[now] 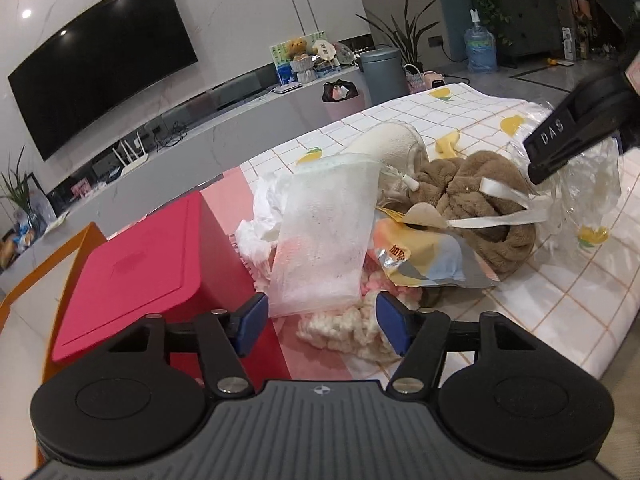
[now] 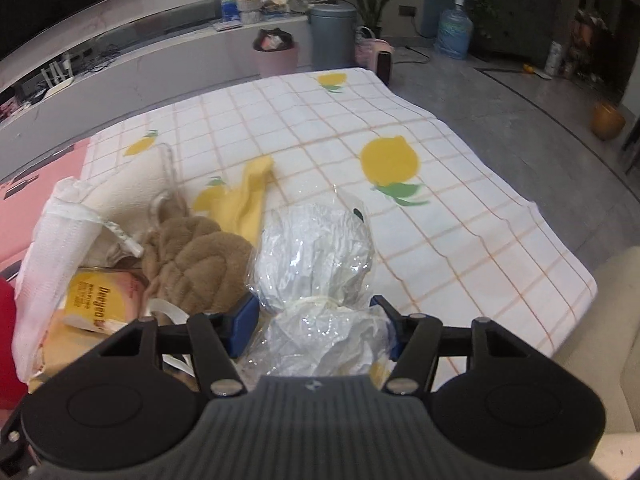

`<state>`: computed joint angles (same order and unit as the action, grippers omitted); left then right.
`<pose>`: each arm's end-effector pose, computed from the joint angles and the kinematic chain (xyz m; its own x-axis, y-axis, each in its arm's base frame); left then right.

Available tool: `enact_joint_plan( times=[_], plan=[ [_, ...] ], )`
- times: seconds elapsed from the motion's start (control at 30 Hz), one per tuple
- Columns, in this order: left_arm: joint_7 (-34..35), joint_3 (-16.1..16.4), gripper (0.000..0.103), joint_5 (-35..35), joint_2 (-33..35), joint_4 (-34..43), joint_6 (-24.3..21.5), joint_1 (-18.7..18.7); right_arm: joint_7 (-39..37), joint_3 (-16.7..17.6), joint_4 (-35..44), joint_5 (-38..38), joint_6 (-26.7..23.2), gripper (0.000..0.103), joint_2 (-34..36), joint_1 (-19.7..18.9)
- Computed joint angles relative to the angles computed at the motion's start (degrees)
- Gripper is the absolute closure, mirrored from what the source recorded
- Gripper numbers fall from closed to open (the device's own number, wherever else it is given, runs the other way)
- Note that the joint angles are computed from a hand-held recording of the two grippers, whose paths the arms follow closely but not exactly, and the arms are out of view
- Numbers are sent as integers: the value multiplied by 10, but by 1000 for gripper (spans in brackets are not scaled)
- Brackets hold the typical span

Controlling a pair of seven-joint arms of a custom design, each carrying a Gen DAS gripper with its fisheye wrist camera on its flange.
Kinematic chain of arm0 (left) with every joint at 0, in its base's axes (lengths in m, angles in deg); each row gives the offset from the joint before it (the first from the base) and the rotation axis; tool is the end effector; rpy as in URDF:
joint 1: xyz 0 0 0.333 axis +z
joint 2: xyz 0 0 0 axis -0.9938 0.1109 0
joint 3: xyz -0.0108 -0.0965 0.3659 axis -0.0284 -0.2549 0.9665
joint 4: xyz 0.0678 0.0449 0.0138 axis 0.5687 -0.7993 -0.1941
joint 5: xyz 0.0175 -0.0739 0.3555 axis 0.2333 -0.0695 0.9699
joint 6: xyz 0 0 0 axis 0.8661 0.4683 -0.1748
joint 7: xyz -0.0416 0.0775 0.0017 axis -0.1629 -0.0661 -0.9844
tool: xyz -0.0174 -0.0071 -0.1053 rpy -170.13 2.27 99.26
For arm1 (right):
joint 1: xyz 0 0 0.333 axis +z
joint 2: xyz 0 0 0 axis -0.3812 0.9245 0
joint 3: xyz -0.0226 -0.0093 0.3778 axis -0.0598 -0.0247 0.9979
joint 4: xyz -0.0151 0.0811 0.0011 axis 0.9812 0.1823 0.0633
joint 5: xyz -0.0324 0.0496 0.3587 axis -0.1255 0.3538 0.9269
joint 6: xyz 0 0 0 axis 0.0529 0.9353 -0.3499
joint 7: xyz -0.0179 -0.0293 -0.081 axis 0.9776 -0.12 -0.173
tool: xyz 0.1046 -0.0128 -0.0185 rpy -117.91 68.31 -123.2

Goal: Organize soft objects
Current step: 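Grasp the plastic-wrapped white ball with the right gripper while the left gripper grasps the white mesh bag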

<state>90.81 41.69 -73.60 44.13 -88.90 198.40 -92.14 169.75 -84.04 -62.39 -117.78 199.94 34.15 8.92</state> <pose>0.6716 -0.1884 0.4307 -0.5192 -0.7997 -0.3015 -0.3979 0.5383 -0.7429 0.6607 0.3136 0.4652 -0.5438 -0.8392 0.0075 -0.6616 0.4232 -0.6190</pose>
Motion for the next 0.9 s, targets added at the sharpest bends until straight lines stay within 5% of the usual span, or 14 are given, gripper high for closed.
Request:
enact_joint_plan(
  times=[0.17,0.47,0.53,0.6,0.77,0.9],
  plan=[
    [-8,100,40,-30,21,8,40,-93,-34,-3,34,0,-42,42,24,6],
    [54,157,87,-86,49,13,101,-159,-26,-3,24,1,-37,42,18,4],
    [91,230,99,-170,63,20,96,-231,-23,-2,16,3,-27,42,15,2],
    [97,248,100,-242,59,18,87,-254,-19,-3,11,2,-20,42,12,1],
    [59,147,101,-190,1,-27,73,-156,2,-3,-14,-1,5,42,-3,-4],
    [5,-6,101,-125,-48,-55,13,2,-2,9,-64,13,61,42,-31,-22]
  ],
)
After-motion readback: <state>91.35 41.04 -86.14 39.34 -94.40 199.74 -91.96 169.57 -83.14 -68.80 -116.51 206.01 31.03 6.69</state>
